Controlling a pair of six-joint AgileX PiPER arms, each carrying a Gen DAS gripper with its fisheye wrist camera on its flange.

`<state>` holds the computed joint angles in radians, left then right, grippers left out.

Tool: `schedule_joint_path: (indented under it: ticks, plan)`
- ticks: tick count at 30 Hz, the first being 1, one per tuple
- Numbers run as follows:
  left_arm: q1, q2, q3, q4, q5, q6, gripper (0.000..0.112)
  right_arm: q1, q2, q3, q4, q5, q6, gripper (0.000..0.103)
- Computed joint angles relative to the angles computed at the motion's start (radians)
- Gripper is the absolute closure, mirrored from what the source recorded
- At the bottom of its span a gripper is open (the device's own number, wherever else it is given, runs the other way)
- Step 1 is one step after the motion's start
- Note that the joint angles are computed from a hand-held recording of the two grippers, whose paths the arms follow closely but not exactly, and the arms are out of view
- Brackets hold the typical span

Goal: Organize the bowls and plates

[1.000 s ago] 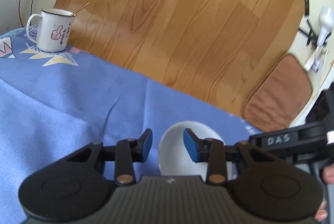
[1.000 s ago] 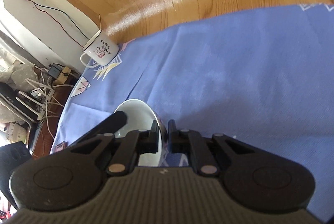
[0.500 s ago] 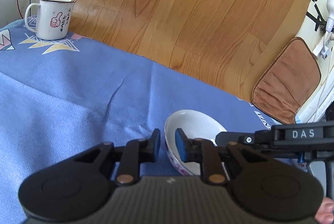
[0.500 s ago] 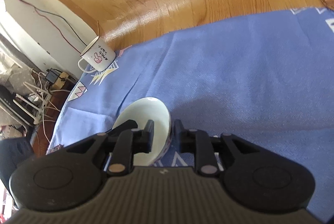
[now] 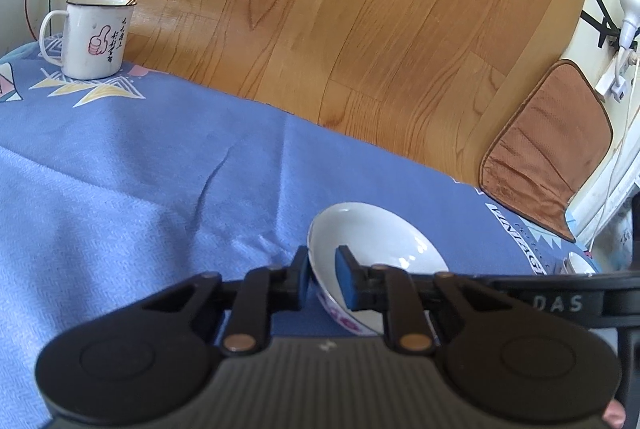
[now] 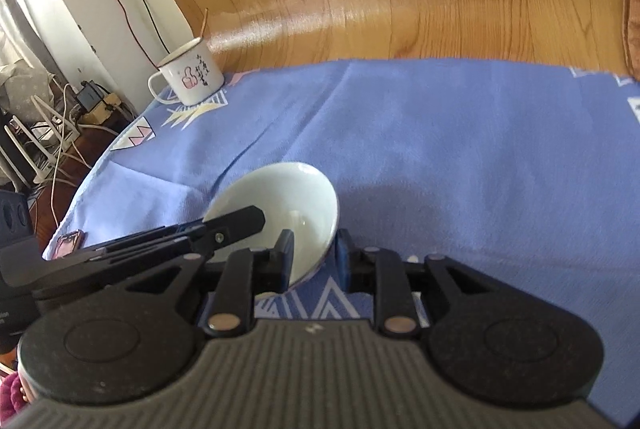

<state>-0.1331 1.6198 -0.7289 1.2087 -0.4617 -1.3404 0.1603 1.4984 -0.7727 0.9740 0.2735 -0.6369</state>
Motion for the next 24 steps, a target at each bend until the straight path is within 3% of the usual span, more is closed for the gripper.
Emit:
schedule_joint_path:
  ticks: [6,12,16,19,22,24]
  plan:
    - [0.003,-0.004,0.01,-0.027,-0.019,0.031,0.103,0.025,-0.019,0.017,-0.092,-0.025,0.099,0.085]
    - [-0.012,-0.015,0.024,-0.005,-0.06,0.066,0.103,-0.012,-0.083,0.067,-0.076,0.005,0.084,0.087]
    - [-0.079,-0.06,0.042,0.035,0.005,0.028,0.102,-0.035,-0.14,0.112,-0.123,0.029,0.122,0.086]
    - [-0.159,-0.121,0.081,0.032,0.102,-0.01,0.102,-0.084,-0.19,0.149,-0.075,0.082,0.064,0.086]
    - [-0.201,-0.181,0.121,0.102,0.142,-0.144,0.102,-0.131,-0.248,0.188,-0.052,0.141,0.016,0.086]
    - [-0.241,-0.222,0.156,0.066,0.172,-0.141,0.102,-0.151,-0.296,0.22,-0.049,0.166,-0.01,0.087]
